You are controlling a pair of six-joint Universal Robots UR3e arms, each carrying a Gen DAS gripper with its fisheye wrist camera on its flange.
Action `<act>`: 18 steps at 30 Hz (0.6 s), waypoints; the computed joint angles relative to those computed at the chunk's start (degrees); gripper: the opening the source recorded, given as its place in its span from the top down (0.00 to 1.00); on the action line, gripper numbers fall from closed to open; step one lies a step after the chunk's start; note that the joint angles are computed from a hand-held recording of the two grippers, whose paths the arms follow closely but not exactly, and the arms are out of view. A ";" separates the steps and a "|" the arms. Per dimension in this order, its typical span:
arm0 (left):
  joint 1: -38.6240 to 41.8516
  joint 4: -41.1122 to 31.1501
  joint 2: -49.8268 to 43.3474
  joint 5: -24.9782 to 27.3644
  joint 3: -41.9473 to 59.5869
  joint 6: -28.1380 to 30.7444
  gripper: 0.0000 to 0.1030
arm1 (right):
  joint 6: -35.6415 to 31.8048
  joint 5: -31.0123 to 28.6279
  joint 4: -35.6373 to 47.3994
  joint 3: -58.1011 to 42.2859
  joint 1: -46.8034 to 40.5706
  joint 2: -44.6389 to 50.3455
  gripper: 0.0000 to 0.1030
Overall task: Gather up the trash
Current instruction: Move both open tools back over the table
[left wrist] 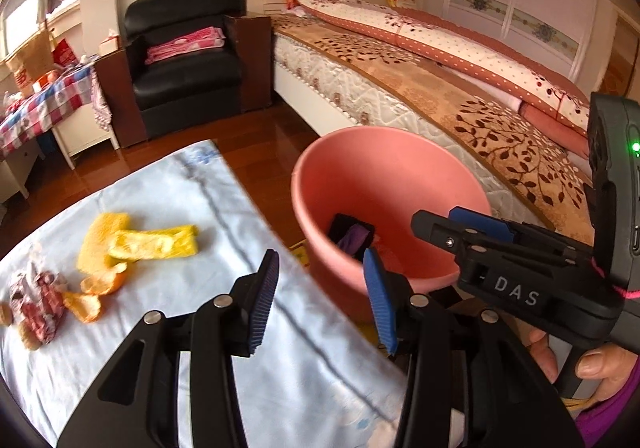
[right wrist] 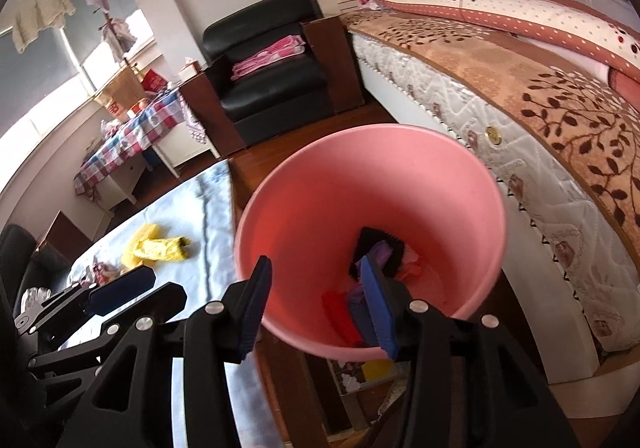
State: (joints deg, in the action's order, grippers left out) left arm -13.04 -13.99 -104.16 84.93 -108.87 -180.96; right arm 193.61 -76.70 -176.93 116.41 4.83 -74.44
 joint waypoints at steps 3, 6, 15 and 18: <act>2.25 1.16 3.38 -0.23 -4.30 0.14 0.57 | 0.04 0.06 0.43 -0.98 2.13 0.25 0.55; 4.75 1.74 6.69 -0.76 -8.30 0.44 0.57 | 0.08 -0.40 1.17 -2.51 4.74 0.81 0.55; 15.11 2.78 18.30 -3.43 -20.89 4.17 0.57 | 0.32 -0.56 3.22 -7.43 11.41 4.05 0.55; 20.18 2.08 22.48 -5.30 -24.61 6.30 0.57 | 0.20 -0.68 4.61 -9.97 13.56 5.77 0.55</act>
